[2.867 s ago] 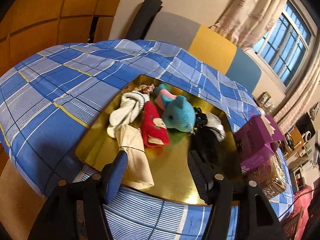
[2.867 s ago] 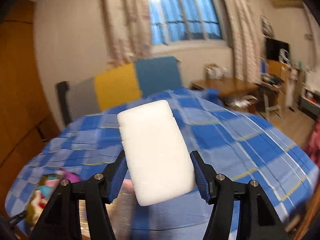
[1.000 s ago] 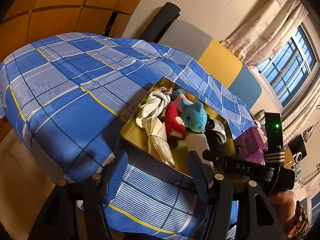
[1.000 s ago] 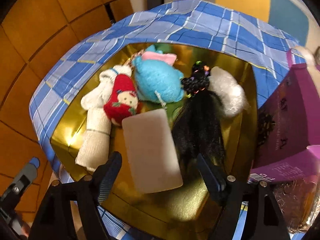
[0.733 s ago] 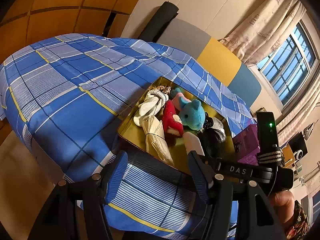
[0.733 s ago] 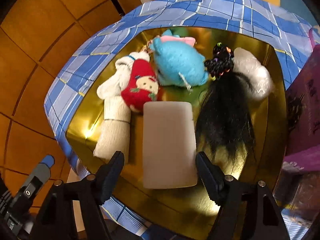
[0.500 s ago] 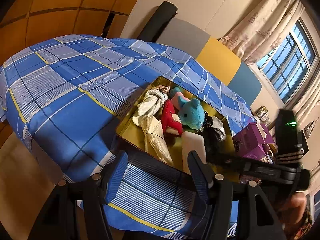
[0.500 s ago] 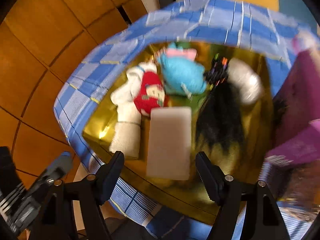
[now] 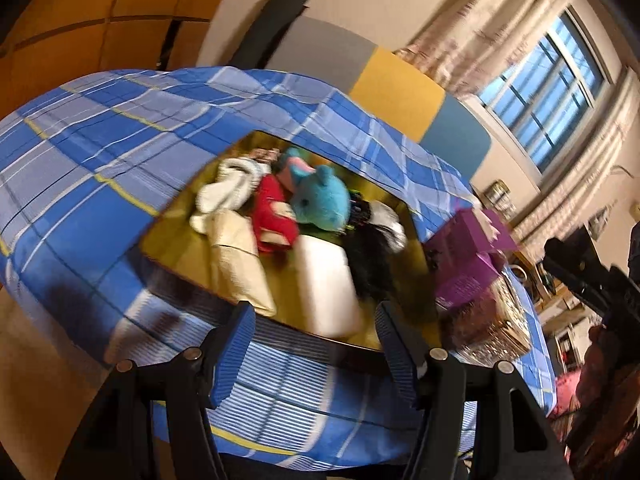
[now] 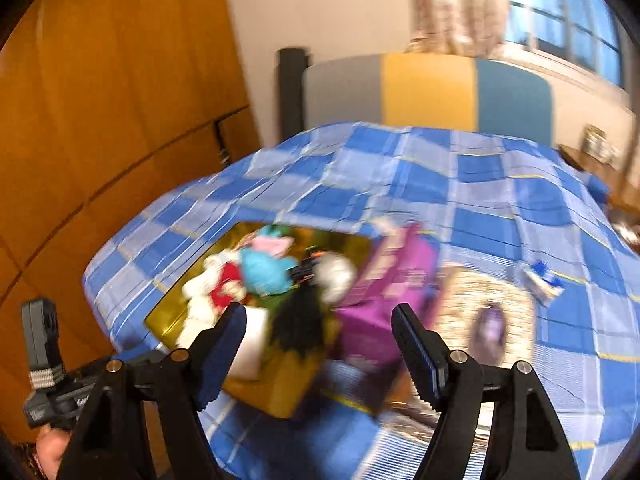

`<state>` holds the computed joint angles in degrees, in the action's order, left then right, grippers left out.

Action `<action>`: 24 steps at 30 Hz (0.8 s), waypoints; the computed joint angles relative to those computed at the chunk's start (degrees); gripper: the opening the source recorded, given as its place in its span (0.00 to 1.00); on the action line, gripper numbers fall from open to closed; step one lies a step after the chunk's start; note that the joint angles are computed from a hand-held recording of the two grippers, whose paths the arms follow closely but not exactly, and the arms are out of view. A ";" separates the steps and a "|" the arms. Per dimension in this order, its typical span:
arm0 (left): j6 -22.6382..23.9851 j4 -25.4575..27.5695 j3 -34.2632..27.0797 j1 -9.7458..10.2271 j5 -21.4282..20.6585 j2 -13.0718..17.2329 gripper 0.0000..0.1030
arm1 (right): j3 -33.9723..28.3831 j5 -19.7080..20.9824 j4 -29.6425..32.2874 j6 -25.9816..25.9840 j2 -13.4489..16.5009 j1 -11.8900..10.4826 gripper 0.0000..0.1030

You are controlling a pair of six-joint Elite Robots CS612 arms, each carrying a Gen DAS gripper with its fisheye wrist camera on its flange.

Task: Organize soft objects
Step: 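Grasp the pink towel roll with the left tool beside the silver tissue box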

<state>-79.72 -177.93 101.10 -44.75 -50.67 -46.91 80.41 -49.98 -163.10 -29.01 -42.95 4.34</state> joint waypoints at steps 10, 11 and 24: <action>11.96 -3.57 -6.45 0.07 -5.21 3.03 0.68 | -6.37 -7.44 -3.82 14.31 4.33 -5.07 0.74; 13.18 -3.66 -7.27 0.07 -5.78 3.34 0.68 | -7.29 -8.52 -3.09 14.97 4.93 -5.44 0.74; 29.25 -0.60 -19.63 3.47 -14.66 4.71 0.69 | -22.55 -17.17 8.04 13.31 14.47 -7.02 0.74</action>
